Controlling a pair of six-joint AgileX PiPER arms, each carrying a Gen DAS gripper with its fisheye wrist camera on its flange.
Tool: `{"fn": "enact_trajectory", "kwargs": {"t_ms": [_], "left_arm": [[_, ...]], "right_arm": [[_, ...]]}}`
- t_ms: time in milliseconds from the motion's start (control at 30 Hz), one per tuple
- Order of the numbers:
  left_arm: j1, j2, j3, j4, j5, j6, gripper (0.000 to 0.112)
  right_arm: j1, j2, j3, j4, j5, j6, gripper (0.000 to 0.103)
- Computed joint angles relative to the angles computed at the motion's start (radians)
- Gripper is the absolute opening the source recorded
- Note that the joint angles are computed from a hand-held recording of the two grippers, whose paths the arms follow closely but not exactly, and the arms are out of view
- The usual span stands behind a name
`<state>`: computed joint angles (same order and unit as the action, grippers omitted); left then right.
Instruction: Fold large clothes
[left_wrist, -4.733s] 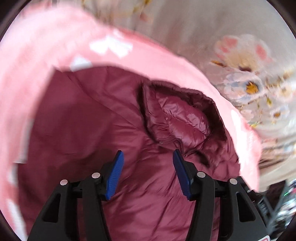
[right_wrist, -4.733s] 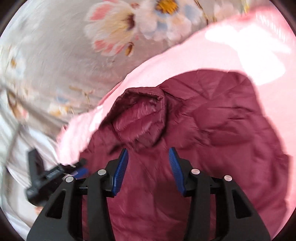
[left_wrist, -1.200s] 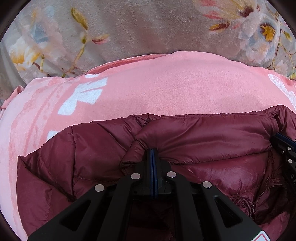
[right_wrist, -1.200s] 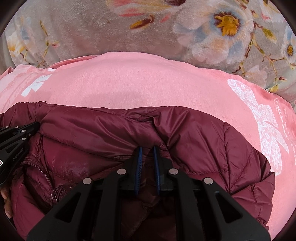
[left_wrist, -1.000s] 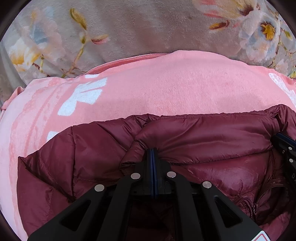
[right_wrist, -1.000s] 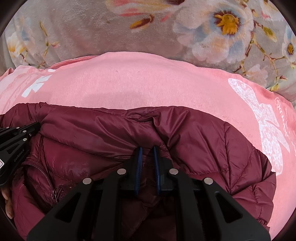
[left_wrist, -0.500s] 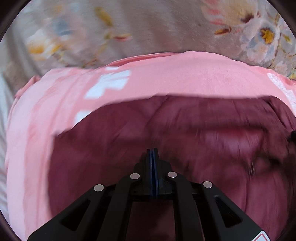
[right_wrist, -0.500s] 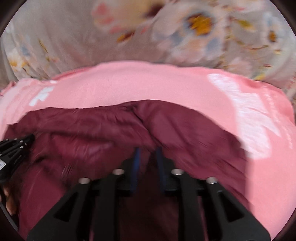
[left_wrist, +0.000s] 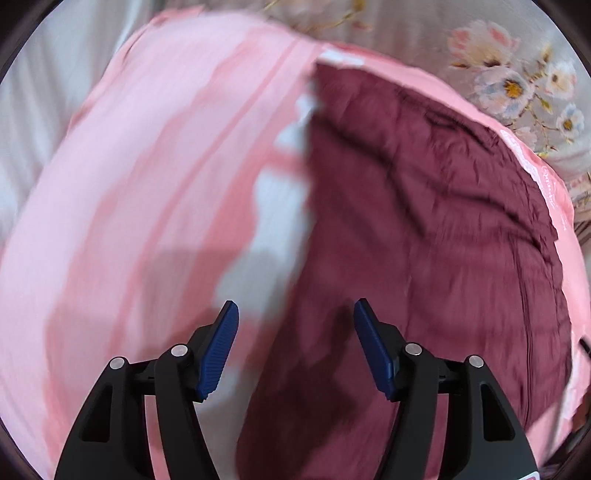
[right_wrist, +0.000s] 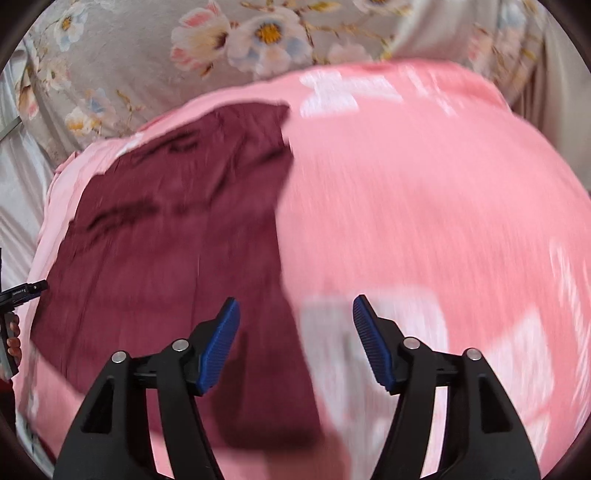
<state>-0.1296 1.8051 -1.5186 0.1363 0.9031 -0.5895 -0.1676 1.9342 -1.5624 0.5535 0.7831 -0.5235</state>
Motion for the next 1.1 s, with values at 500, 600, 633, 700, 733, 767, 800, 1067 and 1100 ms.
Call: {"fn": "enact_trajectory", "kwargs": {"t_ms": [500,600,633,700,733,767,800,1067,1100], "left_arm": [[-0.062,-0.247,0.351,-0.066,-0.233,-0.118,0.006],[-0.087,-0.324,0.376,-0.052,-0.222,-0.131,0.003],[-0.101,-0.364,0.387,-0.050,-0.212,-0.133,0.002],[-0.140,-0.447,0.407,-0.023,-0.179,-0.151,0.002],[-0.165,-0.493,0.419,-0.007,-0.162,-0.167,0.002],[-0.205,-0.557,0.433,0.019,-0.131,-0.195,0.002],[-0.237,-0.603,0.443,0.043,-0.105,-0.222,0.002],[-0.687,-0.810,0.301,0.455,0.206,-0.611,0.002],[-0.718,-0.797,0.269,0.493,0.230,-0.628,0.002]], "right_arm": [[0.010,-0.125,0.285,0.305,-0.104,-0.152,0.007],[-0.025,-0.213,0.360,0.390,-0.095,-0.244,0.004],[-0.047,-0.247,0.384,0.419,-0.077,-0.282,0.004],[-0.110,-0.328,0.438,0.476,-0.025,-0.360,0.003],[-0.150,-0.389,0.478,0.499,0.008,-0.399,0.003],[-0.178,-0.429,0.498,0.506,0.031,-0.415,0.003],[-0.217,-0.475,0.521,0.518,0.063,-0.440,0.003],[-0.548,-0.735,0.538,0.712,0.348,-0.556,0.003],[-0.547,-0.742,0.516,0.743,0.344,-0.548,0.003]]}}
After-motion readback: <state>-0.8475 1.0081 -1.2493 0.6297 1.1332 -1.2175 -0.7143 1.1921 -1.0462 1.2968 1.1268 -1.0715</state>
